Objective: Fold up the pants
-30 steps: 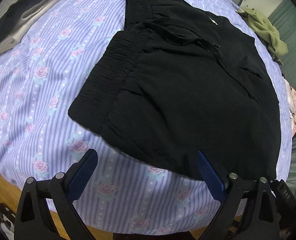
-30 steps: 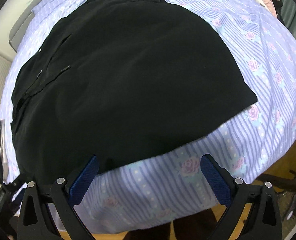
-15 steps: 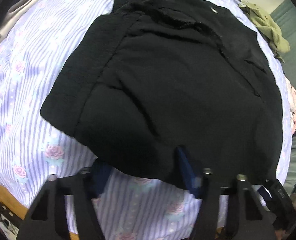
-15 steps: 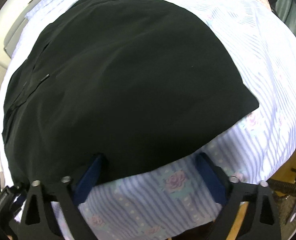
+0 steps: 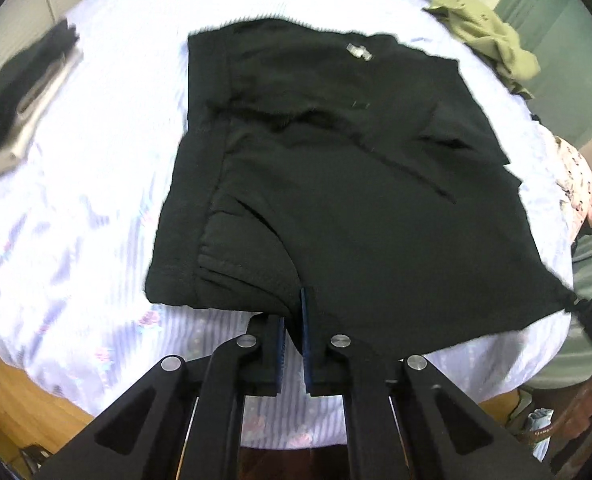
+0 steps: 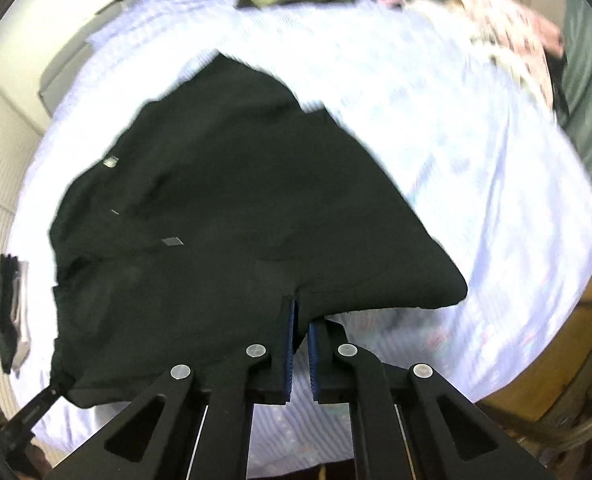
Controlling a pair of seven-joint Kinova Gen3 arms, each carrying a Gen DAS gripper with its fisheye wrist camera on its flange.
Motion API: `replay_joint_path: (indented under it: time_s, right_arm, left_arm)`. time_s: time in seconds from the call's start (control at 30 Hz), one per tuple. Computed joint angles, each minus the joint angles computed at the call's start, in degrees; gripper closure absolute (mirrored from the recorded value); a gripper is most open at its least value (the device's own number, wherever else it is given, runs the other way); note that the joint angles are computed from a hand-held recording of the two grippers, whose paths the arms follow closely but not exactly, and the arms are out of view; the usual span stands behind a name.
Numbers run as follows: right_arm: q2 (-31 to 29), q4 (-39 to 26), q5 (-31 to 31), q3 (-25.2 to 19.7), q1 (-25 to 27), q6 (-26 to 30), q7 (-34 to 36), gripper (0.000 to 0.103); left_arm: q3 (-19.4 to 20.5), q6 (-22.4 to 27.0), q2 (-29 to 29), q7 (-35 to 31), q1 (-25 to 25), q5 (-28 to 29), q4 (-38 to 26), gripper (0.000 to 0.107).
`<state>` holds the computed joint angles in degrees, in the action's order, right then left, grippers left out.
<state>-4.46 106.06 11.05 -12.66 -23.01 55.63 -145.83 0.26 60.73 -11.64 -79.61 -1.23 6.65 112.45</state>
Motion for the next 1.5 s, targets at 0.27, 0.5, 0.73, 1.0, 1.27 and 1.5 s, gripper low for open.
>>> replay_joint_path:
  time_s: [0.27,0.5,0.73,1.0,1.27,1.5]
  right_arm:
    - [-1.7,-11.8,-7.8,1.5,0.5,10.5,12.9,0.098]
    - [-1.2,-16.3,-6.7,0.9,1.7,15.8,15.6,0.098]
    - [5.8,-24.9,1.4,2.1,1.5,7.5,14.5,0.098]
    - [24.2,-44.9,9.0,7.4,-2.7,3.5,20.1,0.098]
    - [40.7,-64.8,0.6,9.5,-1.4,11.5,34.1,0.097]
    - [37.6,-54.6,-6.3,10.4,2.0,7.4,36.7,0.054]
  left_arm:
    - [-1.1,7.8,-2.5,-1.9,-0.3,0.2,-5.8,0.100]
    - [1.1,10.6,-0.3,4.7,-1.2,-2.2,-11.3,0.101]
    - [1.2,3.1,6.0,8.9,-1.1,-5.0,-18.6,0.101]
    - [-0.6,-2.1,20.8,11.9,-2.3,-8.9,-31.1,0.101]
    - [-1.9,6.3,37.9,12.2,-0.5,-12.5,-45.1,0.090]
    - [-0.8,10.2,38.2,4.6,2.7,-15.8,-48.8,0.020]
